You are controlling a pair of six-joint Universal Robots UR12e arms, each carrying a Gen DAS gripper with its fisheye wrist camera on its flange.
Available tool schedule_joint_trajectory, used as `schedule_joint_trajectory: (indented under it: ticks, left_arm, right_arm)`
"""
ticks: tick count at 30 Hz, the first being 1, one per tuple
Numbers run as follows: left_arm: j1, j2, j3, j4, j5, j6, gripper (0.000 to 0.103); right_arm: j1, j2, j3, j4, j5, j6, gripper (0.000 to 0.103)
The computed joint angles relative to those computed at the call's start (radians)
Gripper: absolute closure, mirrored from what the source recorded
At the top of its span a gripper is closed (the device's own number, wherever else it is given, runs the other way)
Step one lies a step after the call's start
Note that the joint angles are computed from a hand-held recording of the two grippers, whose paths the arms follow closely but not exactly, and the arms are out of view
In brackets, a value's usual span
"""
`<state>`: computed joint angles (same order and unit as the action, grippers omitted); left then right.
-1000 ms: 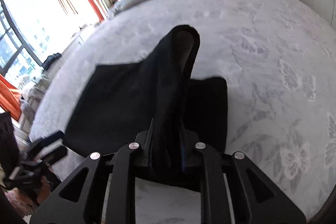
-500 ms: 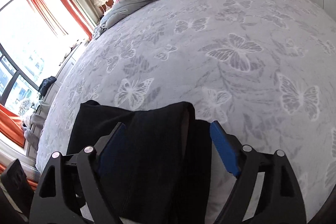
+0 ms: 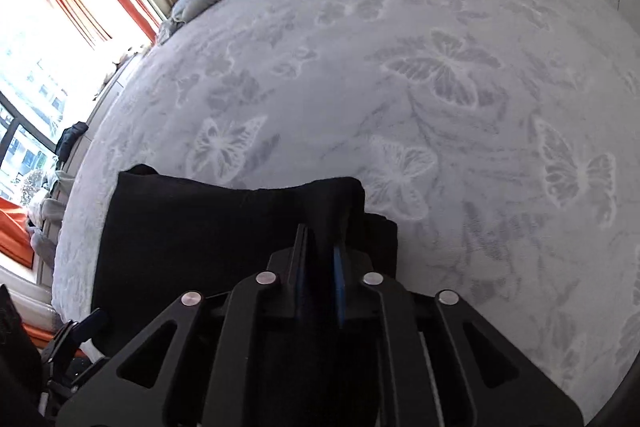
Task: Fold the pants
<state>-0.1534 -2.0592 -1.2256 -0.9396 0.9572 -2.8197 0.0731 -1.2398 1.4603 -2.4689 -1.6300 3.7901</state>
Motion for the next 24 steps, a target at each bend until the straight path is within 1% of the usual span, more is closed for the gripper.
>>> schedule_joint_trajectory:
  ticks: [1,2,3,4,6,7,8,9,10,12,13,14,15,16,17,18,19,20,21,22,23,24]
  left_arm:
    - [0.001,0.002,-0.002,-0.001,-0.003,0.003,0.015]
    - [0.002,0.003,-0.002,-0.002,-0.002,0.005,0.015]
    - [0.002,0.004,-0.004,0.002,0.001,0.004,0.015]
    - [0.002,0.005,-0.007,0.006,0.006,0.003,0.015]
    - [0.002,0.01,-0.015,0.011,0.015,0.005,0.015]
    - [0.001,0.012,-0.018,0.015,0.02,0.008,0.015]
    - [0.0,0.015,-0.024,0.022,0.026,0.01,0.015]
    - [-0.001,0.018,-0.03,0.03,0.034,0.013,0.015]
    - [-0.003,0.021,-0.035,0.036,0.042,0.017,0.015]
    - [-0.006,0.025,-0.042,0.046,0.056,0.024,0.015]
    - [-0.007,0.026,-0.045,0.048,0.06,0.027,0.015]
    - [-0.008,0.026,-0.045,0.047,0.064,0.03,0.015]
    - [-0.009,0.027,-0.046,0.045,0.065,0.033,0.015]
    - [-0.009,0.029,-0.047,0.041,0.062,0.038,0.015]
    - [-0.008,0.032,-0.049,0.039,0.054,0.041,0.015]
    - [-0.002,0.037,-0.054,0.044,0.03,0.038,0.015]
    - [0.007,0.042,-0.062,0.055,-0.011,0.034,0.015]
    - [0.017,0.045,-0.068,0.065,-0.057,0.028,0.015]
    - [0.028,0.044,-0.067,0.071,-0.101,0.016,0.014]
    - [0.035,0.041,-0.063,0.077,-0.119,0.0,0.011]
    - [0.038,0.032,-0.051,0.077,-0.117,-0.022,0.011]
    - [0.04,0.02,-0.03,0.061,-0.097,-0.052,0.011]
  right_arm:
    - [0.008,-0.02,0.024,-0.059,-0.009,-0.008,0.081]
    - [0.015,-0.037,0.043,-0.09,-0.006,-0.011,0.061]
    - [0.021,-0.054,0.061,-0.098,0.001,-0.008,0.054]
    - [0.027,-0.07,0.083,-0.098,0.018,0.004,0.052]
    - [0.03,-0.088,0.111,-0.089,0.083,0.033,0.052]
    - [0.032,-0.092,0.126,-0.105,0.115,0.034,0.052]
    - [0.038,-0.093,0.133,-0.099,0.117,0.029,0.046]
    - [0.047,-0.09,0.129,-0.067,0.093,0.023,0.045]
    - [0.052,-0.088,0.129,-0.044,0.082,0.026,0.045]
    - [0.055,-0.084,0.144,-0.039,0.086,0.037,0.052]
    - [0.062,-0.078,0.142,-0.032,0.057,0.025,0.066]
    - [0.069,-0.071,0.135,-0.017,0.022,0.0,0.073]
    - [0.074,-0.07,0.13,-0.014,0.007,-0.021,0.078]
    - [0.081,-0.074,0.129,-0.027,-0.011,-0.035,0.085]
    - [0.09,-0.084,0.131,-0.053,-0.028,-0.053,0.087]
    - [0.098,-0.096,0.137,-0.086,-0.037,-0.066,0.088]
    - [0.103,-0.106,0.146,-0.115,-0.043,-0.071,0.088]
    - [0.105,-0.114,0.158,-0.12,-0.053,-0.058,0.087]
    - [0.101,-0.115,0.163,-0.084,-0.048,-0.035,0.085]
    - [0.089,-0.11,0.165,-0.027,-0.012,-0.01,0.076]
    - [0.075,-0.105,0.174,-0.011,0.027,0.03,0.07]
    - [0.063,-0.109,0.187,-0.038,0.068,0.074,0.067]
